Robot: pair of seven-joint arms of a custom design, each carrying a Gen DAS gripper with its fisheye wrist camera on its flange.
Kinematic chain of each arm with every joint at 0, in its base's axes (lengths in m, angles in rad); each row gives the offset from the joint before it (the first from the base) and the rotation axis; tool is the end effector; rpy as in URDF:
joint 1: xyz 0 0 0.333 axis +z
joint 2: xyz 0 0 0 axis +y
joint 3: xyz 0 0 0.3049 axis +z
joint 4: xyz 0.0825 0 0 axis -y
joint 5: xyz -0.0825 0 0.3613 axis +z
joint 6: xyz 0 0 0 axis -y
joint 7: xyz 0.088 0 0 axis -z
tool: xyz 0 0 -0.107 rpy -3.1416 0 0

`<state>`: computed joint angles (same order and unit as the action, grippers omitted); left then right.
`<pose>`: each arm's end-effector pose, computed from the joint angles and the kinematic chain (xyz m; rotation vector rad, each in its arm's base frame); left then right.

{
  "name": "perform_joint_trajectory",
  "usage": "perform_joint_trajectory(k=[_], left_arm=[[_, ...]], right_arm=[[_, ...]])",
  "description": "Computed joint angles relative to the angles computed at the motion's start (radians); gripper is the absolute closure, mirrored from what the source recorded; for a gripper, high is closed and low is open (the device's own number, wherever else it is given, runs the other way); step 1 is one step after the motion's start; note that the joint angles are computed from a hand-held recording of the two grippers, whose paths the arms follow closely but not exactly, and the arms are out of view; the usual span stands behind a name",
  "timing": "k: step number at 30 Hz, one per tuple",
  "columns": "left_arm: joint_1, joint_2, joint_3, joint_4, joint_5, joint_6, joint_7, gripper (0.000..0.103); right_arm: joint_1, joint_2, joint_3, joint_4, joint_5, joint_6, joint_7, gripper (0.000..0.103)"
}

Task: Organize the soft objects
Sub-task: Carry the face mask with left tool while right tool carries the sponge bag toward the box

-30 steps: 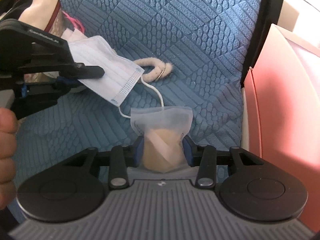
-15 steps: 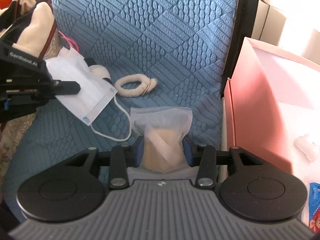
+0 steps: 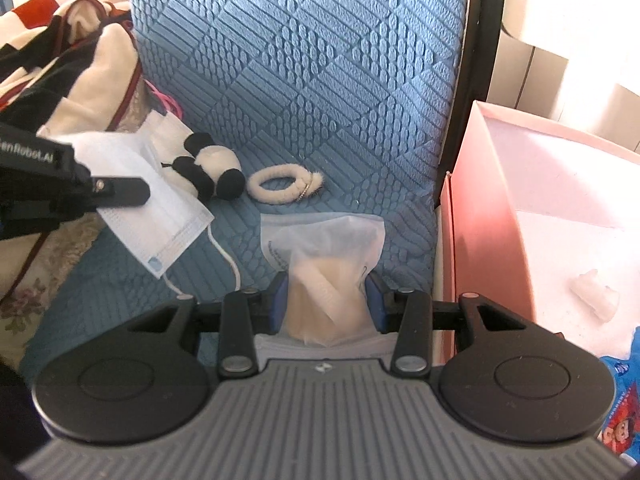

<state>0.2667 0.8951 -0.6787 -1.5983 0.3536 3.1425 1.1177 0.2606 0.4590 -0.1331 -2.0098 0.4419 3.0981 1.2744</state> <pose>0.6913 -0.1970 0.2967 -2.0733 1.8546 -1.3365 0.6257 0.0511 0.3033 -1.8582 1.8187 -0.5551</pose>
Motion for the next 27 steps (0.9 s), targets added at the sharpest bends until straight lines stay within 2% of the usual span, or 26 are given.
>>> perform_joint_trajectory(k=[4, 12, 19, 27], left_arm=[[0.045, -0.041, -0.024, -0.084, 0.020, 0.029, 0.002, 0.102], [0.073, -0.080, -0.029, -0.157, 0.068, 0.054, -0.036, 0.102], [0.048, -0.128, 0.010, -0.213, 0.115, 0.087, -0.104, 0.102], [0.004, -0.192, 0.064, -0.278, 0.181, 0.109, -0.162, 0.102]], right_arm=[[-0.003, -0.026, 0.008, -0.027, 0.004, 0.010, -0.011, 0.059], [-0.025, -0.074, 0.039, -0.077, 0.027, 0.033, -0.051, 0.059], [-0.059, -0.115, 0.084, -0.126, 0.070, 0.060, -0.100, 0.059], [-0.071, -0.169, 0.103, -0.191, 0.100, 0.059, -0.147, 0.059]])
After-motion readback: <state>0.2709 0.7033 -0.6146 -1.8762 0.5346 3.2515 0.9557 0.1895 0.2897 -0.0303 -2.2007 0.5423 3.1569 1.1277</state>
